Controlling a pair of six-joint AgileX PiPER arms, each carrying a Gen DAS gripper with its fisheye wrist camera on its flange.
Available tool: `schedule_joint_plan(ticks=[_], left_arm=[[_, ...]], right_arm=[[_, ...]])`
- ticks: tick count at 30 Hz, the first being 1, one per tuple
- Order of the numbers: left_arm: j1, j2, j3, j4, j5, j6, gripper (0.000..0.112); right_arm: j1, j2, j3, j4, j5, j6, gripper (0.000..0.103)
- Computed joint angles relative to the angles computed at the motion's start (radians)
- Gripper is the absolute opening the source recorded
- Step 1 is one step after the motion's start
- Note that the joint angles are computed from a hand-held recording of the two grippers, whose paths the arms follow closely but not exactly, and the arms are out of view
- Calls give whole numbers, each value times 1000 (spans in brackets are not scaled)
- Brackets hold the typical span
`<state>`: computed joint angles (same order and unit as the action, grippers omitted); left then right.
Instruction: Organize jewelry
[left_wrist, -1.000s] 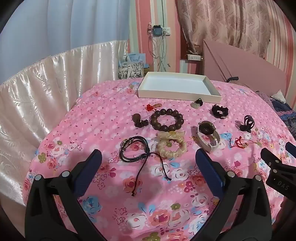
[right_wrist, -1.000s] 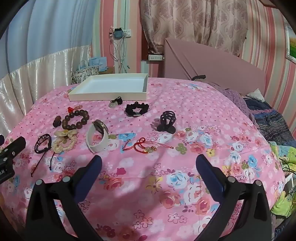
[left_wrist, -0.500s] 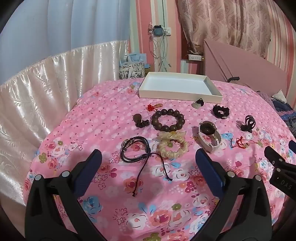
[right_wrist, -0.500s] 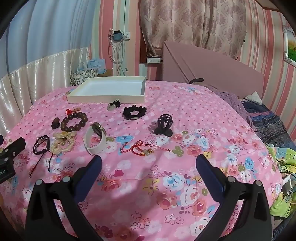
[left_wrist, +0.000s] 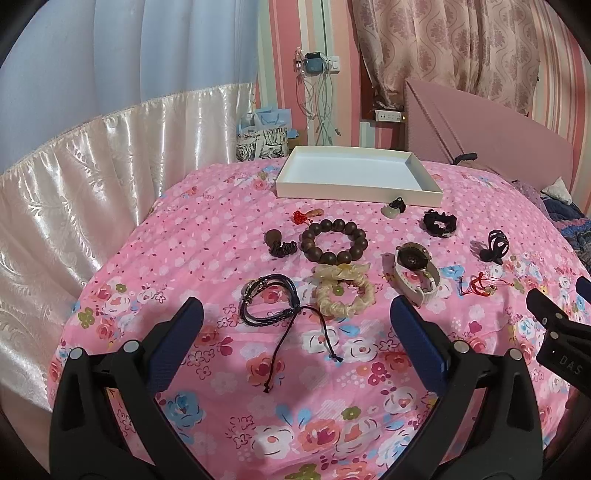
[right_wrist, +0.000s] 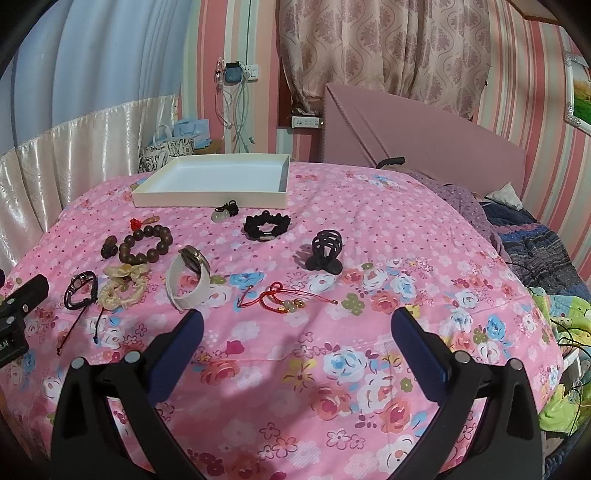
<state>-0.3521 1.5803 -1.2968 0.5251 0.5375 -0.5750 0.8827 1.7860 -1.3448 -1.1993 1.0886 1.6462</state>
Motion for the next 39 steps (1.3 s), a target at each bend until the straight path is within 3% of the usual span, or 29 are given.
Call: schedule_joint_plan(ticks=[39], left_arm=[[6, 8, 2, 1, -6, 7, 100]], right_arm=[[-13, 13, 7, 0, -16, 5, 101]])
